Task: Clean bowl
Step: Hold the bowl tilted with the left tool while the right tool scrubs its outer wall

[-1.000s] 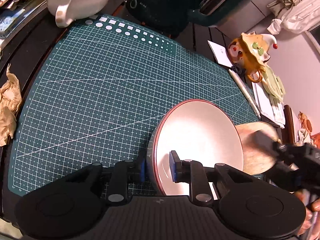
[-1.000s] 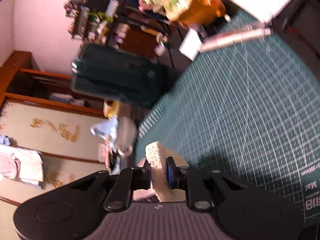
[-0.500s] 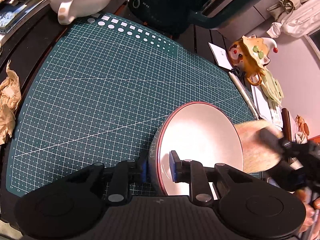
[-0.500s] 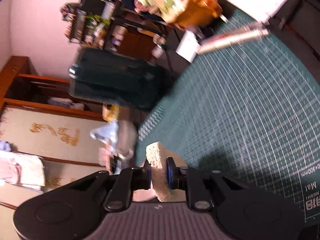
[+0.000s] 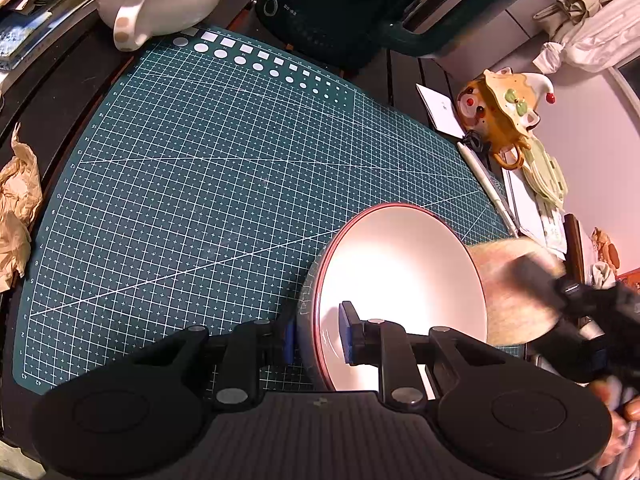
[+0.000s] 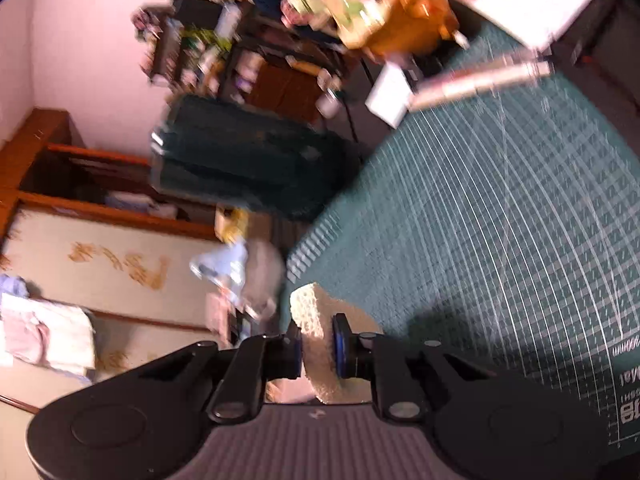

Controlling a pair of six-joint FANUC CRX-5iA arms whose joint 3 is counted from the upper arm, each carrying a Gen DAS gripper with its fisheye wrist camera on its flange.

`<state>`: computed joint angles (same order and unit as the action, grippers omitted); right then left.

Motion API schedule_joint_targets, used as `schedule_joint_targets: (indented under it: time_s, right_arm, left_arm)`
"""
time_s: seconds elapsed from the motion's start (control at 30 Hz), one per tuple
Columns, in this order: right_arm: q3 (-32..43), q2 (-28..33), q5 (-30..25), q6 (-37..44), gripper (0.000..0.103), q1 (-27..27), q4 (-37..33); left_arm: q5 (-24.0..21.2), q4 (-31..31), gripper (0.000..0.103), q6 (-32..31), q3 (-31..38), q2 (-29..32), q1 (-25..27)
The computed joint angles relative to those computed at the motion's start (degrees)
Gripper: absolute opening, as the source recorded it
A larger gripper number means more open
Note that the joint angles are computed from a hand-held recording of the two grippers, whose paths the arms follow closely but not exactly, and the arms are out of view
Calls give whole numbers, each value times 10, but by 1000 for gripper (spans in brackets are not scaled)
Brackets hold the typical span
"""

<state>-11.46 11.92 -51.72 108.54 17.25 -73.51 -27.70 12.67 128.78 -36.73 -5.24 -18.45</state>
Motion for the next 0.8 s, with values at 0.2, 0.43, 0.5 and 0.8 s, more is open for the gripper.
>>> schedule_joint_targets:
  time_s: [0.2, 0.43, 0.5, 0.8]
  right_arm:
    - [-10, -17, -13, 38, 14, -27, -43]
    - [-2, -10, -8, 13, 14, -15, -18]
    - [-8, -14, -14, 36, 14, -27, -42]
    - [6, 0, -19, -12, 14, -9, 14]
  left_arm:
    - [3, 9, 21, -14, -6, -2, 3]
    - [-4, 0, 21, -5, 2, -1, 1]
    - [-7, -2, 21, -3, 5, 0, 0]
    - [-12, -7, 21, 2, 10, 2, -1]
